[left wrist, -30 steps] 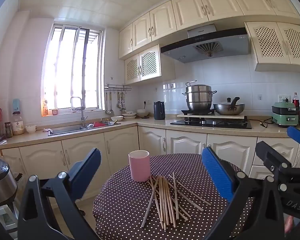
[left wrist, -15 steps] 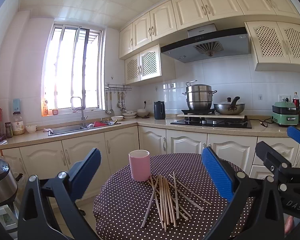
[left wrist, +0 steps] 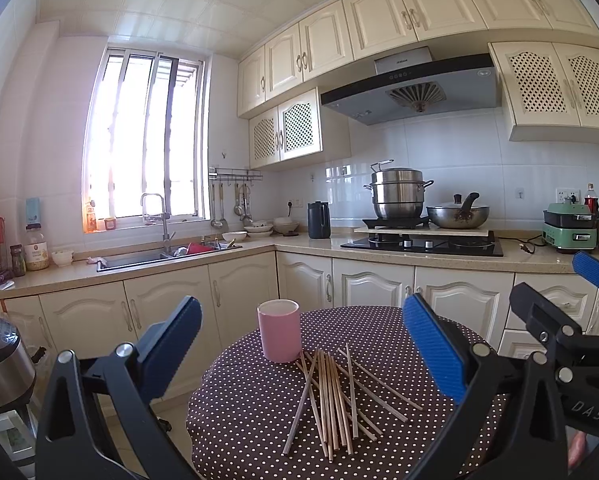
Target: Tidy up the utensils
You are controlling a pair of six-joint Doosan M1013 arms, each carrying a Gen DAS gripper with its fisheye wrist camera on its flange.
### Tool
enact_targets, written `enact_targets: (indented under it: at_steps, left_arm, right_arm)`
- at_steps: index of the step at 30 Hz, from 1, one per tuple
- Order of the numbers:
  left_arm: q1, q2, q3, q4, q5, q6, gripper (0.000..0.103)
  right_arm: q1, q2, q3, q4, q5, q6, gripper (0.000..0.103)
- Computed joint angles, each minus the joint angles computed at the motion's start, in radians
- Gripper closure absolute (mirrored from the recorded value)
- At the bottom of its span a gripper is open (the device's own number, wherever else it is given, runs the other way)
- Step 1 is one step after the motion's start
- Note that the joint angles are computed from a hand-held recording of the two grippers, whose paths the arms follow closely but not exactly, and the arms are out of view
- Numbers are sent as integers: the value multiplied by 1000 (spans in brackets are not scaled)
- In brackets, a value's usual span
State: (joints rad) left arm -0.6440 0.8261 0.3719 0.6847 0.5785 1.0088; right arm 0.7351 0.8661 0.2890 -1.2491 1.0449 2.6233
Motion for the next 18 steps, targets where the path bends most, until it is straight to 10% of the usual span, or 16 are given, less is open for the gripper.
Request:
enact_targets:
  at_steps: [18]
  left_arm:
    - [-1,1,-6,0,2,3,4]
  right_arm:
    - [-1,-12,18,-6,-5,11,6]
